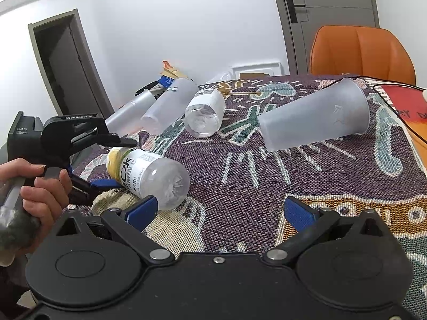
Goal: Flip cup upright
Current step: 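Grasp the lemon-label bottle with the left gripper and lift it, then rotate the held bottle with the left gripper until its cap points up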
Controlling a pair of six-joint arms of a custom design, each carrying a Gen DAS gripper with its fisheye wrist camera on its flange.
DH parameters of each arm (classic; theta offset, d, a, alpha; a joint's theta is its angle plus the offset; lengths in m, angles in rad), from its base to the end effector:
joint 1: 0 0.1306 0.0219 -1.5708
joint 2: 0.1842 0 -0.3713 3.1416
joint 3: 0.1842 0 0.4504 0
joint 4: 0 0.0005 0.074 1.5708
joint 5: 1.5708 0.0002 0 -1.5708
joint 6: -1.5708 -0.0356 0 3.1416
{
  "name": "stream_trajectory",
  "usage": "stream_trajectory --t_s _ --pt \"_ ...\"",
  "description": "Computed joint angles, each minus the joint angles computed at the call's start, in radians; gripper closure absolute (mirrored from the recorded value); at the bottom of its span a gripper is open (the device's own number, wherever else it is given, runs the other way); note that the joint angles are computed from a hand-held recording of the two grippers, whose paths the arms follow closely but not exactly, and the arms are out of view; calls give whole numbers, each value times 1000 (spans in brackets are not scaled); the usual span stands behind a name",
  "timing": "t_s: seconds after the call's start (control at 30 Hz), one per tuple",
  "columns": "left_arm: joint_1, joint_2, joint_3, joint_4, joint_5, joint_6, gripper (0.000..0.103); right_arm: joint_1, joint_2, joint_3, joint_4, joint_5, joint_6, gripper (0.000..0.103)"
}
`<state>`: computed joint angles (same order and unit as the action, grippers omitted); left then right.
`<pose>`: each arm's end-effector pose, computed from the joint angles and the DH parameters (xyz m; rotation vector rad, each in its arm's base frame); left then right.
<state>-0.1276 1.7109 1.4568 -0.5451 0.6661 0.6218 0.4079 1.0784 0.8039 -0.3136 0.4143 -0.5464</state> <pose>0.6390 -0.1047 0.2961 -0.2624 2.4312 -1.1395 0.4019 0.1575 0.3030 0.3796 2.0714 0.1236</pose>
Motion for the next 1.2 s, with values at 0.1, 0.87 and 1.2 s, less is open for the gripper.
stream_trajectory --t_s 0.1,0.87,1.2 --pt "1 -39 -43 71 -15 -64 38 3 1 2 2 8 1 0" --pt "-37 -259 -238 250 -113 -824 38 75 -1 17 -13 106 5 0" --pt "-76 -298 -282 270 -175 -961 37 96 -15 7 -34 139 -25 0"
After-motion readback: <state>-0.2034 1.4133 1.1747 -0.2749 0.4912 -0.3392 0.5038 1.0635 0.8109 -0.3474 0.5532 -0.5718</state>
